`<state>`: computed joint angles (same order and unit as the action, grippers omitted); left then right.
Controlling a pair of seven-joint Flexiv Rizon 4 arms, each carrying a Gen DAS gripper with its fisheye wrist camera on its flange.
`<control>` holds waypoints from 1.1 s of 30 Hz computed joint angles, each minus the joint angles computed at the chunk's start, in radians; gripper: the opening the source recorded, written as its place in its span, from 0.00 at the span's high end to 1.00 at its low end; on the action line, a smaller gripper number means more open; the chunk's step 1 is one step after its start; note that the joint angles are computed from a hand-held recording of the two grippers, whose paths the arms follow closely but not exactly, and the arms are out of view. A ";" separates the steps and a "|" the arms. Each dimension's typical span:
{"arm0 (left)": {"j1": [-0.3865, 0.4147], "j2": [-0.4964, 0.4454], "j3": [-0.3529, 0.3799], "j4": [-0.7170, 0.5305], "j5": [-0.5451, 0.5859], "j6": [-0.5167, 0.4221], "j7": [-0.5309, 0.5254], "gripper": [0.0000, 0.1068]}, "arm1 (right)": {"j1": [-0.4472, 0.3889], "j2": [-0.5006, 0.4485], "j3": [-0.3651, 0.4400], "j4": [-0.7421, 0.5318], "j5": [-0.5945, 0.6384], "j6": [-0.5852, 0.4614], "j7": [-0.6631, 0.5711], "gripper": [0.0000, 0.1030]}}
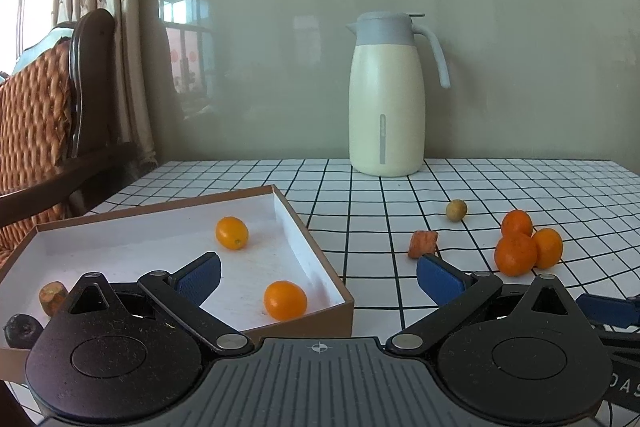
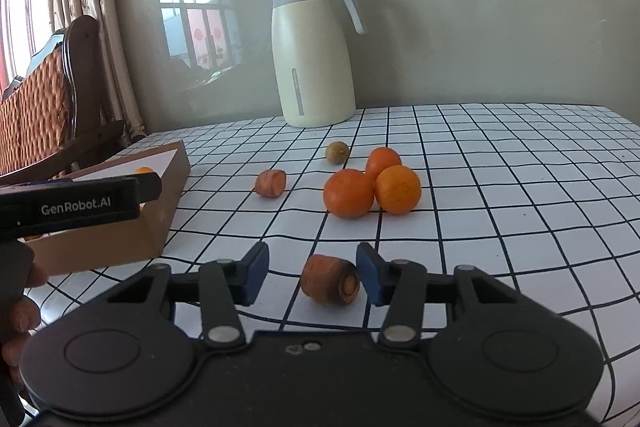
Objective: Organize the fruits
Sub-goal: 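Close the right tool on the cut carrot chunk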
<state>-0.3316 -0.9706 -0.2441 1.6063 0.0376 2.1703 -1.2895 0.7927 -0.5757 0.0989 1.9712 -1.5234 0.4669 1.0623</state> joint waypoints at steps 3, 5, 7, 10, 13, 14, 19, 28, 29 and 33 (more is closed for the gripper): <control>-0.001 -0.002 -0.002 -0.003 0.003 -0.002 0.001 0.04 | -0.001 -0.001 0.000 0.000 0.004 -0.001 -0.003 0.61; -0.001 -0.002 -0.004 -0.005 0.004 -0.003 0.000 0.04 | 0.000 -0.001 0.002 -0.001 0.013 -0.003 -0.006 0.62; 0.000 -0.003 -0.006 -0.006 0.008 -0.004 -0.001 0.04 | -0.004 -0.002 0.003 0.001 0.019 0.005 -0.008 0.63; 0.001 -0.006 -0.014 -0.011 0.010 -0.011 -0.005 0.04 | -0.006 -0.001 0.002 0.008 0.022 0.011 -0.009 0.67; -0.002 -0.010 -0.017 -0.019 0.016 -0.018 -0.004 0.04 | -0.006 0.002 0.002 0.014 0.022 0.009 -0.007 0.69; -0.005 -0.011 -0.017 -0.020 0.017 -0.018 -0.002 0.04 | -0.008 0.004 0.002 0.017 0.018 0.013 -0.004 0.71; -0.015 -0.016 -0.015 -0.026 0.018 -0.023 0.005 0.04 | -0.014 0.004 0.002 0.018 0.010 0.021 -0.004 0.75; -0.018 -0.019 -0.018 -0.030 0.017 -0.029 0.012 0.04 | -0.003 0.007 0.004 0.019 0.033 -0.012 -0.008 0.76; -0.019 -0.020 -0.017 -0.031 0.017 -0.029 0.013 0.04 | -0.002 0.009 0.005 0.021 0.038 -0.019 -0.004 0.78; -0.023 -0.027 -0.021 -0.041 0.024 -0.035 0.020 0.04 | -0.001 0.019 0.007 0.036 0.045 -0.041 0.012 0.80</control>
